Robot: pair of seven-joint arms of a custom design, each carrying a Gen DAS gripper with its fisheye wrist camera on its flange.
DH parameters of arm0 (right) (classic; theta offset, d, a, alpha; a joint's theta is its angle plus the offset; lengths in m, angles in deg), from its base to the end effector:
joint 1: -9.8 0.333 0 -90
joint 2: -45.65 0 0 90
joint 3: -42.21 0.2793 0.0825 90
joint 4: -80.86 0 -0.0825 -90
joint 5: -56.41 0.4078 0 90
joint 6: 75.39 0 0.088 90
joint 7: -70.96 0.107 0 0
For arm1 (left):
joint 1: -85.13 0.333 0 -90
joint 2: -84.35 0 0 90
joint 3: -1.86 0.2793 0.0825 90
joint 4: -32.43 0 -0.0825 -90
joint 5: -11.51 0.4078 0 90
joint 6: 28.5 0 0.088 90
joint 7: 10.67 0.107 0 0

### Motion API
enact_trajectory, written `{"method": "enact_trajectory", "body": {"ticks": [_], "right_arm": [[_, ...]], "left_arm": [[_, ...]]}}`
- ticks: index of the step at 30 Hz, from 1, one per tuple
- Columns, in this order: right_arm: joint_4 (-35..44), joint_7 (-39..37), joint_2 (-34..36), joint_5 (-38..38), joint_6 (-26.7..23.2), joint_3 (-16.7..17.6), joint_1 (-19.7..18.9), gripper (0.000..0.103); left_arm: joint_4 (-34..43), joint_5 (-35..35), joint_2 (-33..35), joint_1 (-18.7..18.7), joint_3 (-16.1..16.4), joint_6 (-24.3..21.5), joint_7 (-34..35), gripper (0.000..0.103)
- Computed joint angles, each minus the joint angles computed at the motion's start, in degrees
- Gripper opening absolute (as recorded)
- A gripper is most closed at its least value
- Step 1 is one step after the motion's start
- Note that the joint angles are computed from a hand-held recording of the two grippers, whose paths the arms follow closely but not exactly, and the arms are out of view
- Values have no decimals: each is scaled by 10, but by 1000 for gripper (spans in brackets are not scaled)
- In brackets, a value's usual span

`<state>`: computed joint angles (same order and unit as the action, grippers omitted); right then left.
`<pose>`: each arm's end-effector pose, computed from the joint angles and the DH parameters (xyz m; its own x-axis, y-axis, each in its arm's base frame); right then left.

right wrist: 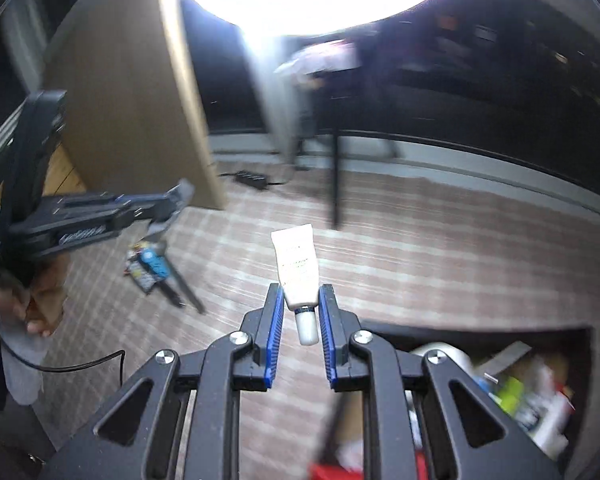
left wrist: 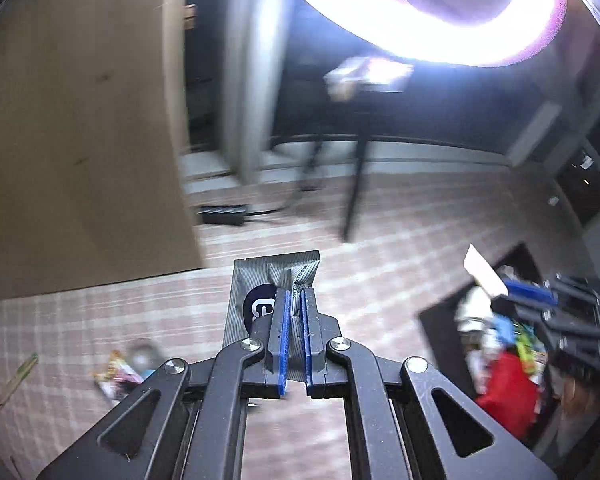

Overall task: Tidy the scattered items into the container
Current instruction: 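Carry the cream tube and grey sachet to the black box, then open both tools over the box and move back toward the rug items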

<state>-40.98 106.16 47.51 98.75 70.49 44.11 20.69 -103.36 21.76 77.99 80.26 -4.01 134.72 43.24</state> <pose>0.5837 0.1236 0.3832 0.6275 -0.7615 -0.1623 -0.6886 -0.4454 -0.5723 0.5391 -0.1122 0.3834 0.2190 -0.9552 0.1992 -0.7989 -0.2928 -0.5254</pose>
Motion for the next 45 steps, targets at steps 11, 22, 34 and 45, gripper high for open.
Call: {"method": "enact_trajectory", "body": {"ticks": [11,22,34,45], "right_arm": [[-46,114,-55,-121,21,-59,-87,18],[-58,139,-64,-121,22,-77,-131,46],[-75,67,-85,-63,5,-56,-98,46],[-62,26,-51,-66,-4,-6,-16,45]], "left_arm": [[156,-148,99,-71,-75,-20,148,5],[259,-120,157,-96,-118,-74,164,49],[106,-93,65,-70,-76,-30,76,44],[-139,-29,-124,-18,9,-51,-95,44]]}}
